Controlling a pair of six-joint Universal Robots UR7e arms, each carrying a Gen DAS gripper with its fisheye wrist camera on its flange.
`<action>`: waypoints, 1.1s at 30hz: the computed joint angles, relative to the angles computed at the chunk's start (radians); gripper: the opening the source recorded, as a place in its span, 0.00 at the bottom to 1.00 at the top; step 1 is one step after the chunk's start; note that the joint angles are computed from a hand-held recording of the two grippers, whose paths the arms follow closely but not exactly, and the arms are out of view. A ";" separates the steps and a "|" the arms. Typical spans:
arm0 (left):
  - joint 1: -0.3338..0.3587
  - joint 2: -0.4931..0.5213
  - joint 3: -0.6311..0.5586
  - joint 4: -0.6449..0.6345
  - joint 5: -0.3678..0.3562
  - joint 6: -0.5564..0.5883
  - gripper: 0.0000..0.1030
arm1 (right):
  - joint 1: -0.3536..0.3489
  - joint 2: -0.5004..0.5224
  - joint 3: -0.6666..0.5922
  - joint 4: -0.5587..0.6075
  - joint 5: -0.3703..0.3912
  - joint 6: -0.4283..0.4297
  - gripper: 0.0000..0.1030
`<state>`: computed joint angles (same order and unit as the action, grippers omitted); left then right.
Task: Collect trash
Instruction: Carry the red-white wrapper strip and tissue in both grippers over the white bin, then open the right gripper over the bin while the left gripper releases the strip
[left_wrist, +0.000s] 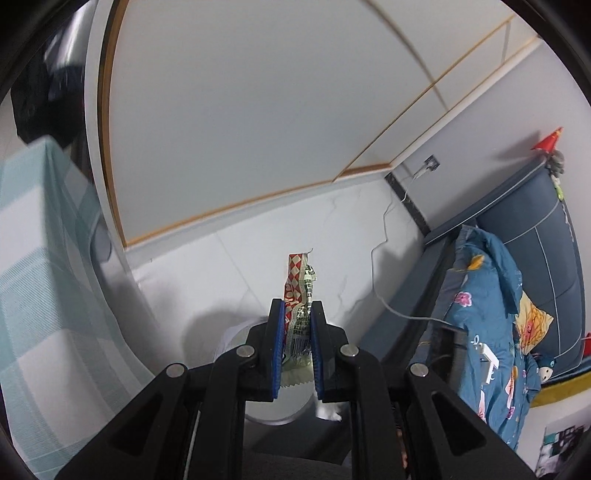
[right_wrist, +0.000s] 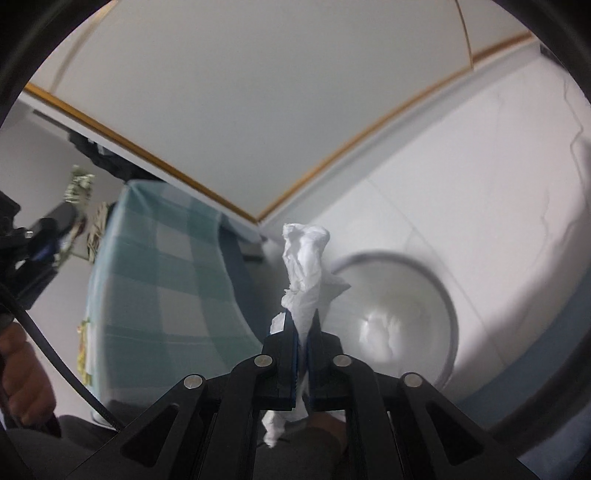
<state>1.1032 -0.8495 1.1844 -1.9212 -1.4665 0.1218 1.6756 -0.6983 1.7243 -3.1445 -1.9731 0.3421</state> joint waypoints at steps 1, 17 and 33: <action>0.003 0.009 -0.008 0.020 0.001 -0.007 0.09 | -0.010 0.007 -0.003 0.010 0.009 0.006 0.05; 0.000 0.078 -0.005 0.114 0.030 -0.044 0.09 | -0.076 -0.023 0.044 0.151 0.042 0.132 0.42; -0.009 0.181 -0.058 0.356 0.107 -0.004 0.09 | -0.025 -0.104 0.161 -0.046 -0.111 0.183 0.65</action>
